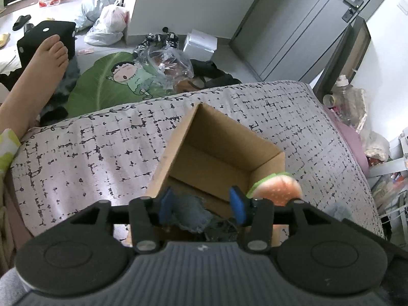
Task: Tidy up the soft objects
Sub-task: 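Open the right tool to drop the burger plush into the box, then withdraw both open tools from the box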
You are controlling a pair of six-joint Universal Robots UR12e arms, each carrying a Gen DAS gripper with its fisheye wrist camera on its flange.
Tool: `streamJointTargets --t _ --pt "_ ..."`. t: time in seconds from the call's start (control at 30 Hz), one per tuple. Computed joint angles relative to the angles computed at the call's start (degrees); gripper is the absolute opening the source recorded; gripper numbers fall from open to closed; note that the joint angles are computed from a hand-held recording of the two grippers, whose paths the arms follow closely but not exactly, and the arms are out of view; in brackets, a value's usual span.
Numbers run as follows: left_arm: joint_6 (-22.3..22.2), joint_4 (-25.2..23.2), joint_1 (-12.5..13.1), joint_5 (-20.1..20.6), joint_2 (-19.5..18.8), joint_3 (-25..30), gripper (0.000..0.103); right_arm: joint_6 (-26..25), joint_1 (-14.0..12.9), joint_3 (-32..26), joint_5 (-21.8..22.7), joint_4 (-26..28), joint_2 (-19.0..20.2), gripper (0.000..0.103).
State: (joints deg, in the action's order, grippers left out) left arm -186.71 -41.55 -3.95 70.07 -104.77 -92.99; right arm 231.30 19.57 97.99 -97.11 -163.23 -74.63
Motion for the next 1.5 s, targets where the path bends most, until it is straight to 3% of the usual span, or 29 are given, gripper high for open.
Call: streamJointTargets --t 0.27,0.37,0.43,0.5,0.67,0.83,0.93,1.2,1.33,1.5 --pt "-0.57 1.31 0.39 -0.47 0.26 -0.61 0.053 1.83 -0.16 0.65 -0.29 0.81 -0.43 0.025" --pt "-0.5 3.0 0.29 -0.7 0.32 -1.01 0.053 1.68 -0.15 1.41 -1.11 1.23 -1.24 0.026" --pt "-0.22 3.38 -0.03 0.11 0.33 -0.98 0.057 1.34 -0.33 2.27 -1.25 1.52 -2.17 0.03" --pt "0.24 3.65 -0.49 1.31 0.42 -0.87 0.063 0.86 -0.42 3.02 -2.41 2.08 -3.12 0.041" --pt "2.05 4.02 -1.21 2.53 0.81 -0.9 0.068 -1.09 -0.79 5.17 -4.54 2.83 -5.57 0.046" --pt "3.89 4.45 -2.01 4.13 1.16 -0.66 0.073 -2.02 -1.06 7.41 -7.39 2.57 -7.83 0.058" --pt "4.32 5.94 -1.9 2.29 1.42 -0.83 0.079 -2.78 -1.53 8.82 -7.75 2.24 -9.28 0.064" --pt "4.86 8.92 -3.39 -0.25 2.35 -1.36 0.103 -4.43 -2.1 12.66 -12.2 0.77 -12.8 0.091" --pt "5.9 10.03 -4.6 -0.62 2.7 -1.64 0.103 -3.42 -2.24 14.18 -15.66 1.56 -14.32 0.095" --pt "4.94 12.62 -5.43 -2.3 3.2 -2.6 0.103 -3.19 -3.31 17.22 -15.61 -0.93 -16.51 0.095"
